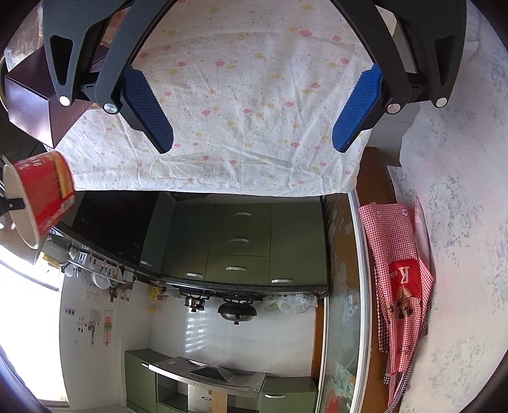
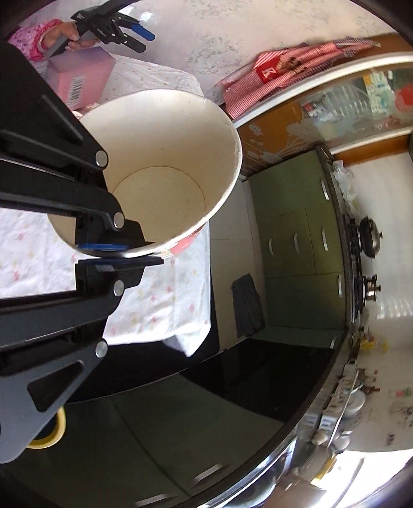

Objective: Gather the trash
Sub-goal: 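Carry the paper cup over the yellow-rimmed bin and open the right gripper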

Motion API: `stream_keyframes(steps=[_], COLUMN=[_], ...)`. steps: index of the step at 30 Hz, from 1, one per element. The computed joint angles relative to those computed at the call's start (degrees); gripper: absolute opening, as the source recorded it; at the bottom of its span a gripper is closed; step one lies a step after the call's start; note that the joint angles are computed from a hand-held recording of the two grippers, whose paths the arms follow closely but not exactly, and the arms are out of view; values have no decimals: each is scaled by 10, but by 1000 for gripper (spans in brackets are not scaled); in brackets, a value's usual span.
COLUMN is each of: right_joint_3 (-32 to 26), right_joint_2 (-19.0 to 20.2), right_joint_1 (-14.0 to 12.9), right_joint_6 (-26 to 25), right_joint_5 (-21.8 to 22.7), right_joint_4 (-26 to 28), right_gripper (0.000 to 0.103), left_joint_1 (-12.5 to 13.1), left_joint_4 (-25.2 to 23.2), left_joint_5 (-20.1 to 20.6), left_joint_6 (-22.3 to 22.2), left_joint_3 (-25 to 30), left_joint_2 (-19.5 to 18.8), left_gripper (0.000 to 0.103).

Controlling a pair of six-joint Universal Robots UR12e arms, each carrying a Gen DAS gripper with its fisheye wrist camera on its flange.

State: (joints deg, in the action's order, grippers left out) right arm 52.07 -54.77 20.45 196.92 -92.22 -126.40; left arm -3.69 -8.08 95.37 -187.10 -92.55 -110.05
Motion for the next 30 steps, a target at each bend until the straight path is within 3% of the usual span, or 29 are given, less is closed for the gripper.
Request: stream_keyframes(steps=[6,12,17,21,22,23,24,30], right_joint_3=[166,286,338,354,353,351,349,373], right_joint_2=[-131,-203,-210,-202,-199,-195,-194,-211], right_joint_1=[-35,-79,-110,-123,-125,-126,-125,-118], right_joint_6=[96,182,220,220,222,232,238,232], right_joint_5=[-47,-49,-2,30,39,35,28,20], right_joint_4=[17,58,61,55,61,65,68,16], right_gripper=[3,3,4,7,12,30,38,44], left_joint_1=[-4,-9,-9,-8,-8,-8,-8,-6], left_joint_4=[7,8,8,5,4,4,3,7], left_joint_5=[-1,8,11,10,10,11,10,6], left_joint_6=[1,11,12,10,10,10,10,7], left_joint_3=[-4,-1,0,1,1,1,2,1], left_joint_2=[1,-3,-5,-7,-7,-8,-8,-7], left_gripper=[99,99,99,99,99,99,99,99])
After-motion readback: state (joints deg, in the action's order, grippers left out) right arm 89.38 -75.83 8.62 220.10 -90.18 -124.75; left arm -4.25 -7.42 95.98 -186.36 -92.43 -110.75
